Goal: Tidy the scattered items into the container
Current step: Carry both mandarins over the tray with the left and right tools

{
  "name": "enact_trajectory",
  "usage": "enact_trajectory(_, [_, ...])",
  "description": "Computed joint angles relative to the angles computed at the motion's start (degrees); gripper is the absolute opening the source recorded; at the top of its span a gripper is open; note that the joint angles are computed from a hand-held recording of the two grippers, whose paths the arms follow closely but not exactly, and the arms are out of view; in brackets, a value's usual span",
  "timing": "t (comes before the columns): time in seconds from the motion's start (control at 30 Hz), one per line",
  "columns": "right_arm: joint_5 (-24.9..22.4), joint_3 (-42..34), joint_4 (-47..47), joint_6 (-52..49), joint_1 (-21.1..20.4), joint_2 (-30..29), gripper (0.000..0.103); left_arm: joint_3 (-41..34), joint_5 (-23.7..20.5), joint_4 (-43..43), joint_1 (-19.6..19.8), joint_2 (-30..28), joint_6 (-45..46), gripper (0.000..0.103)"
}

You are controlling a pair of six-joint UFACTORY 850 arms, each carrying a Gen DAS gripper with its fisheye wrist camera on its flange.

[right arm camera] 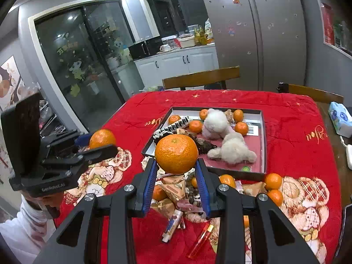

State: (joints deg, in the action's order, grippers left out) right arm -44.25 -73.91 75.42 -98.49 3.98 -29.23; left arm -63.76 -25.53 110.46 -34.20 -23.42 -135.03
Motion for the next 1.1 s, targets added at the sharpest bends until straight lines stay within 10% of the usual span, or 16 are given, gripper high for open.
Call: enact_trajectory(1.1, [-4.05,-50.98,-21.26,38.35,11.34,-35.61,0.034,-29.51,18.29,-29.07,20.81,-25.92,29.10,0.042])
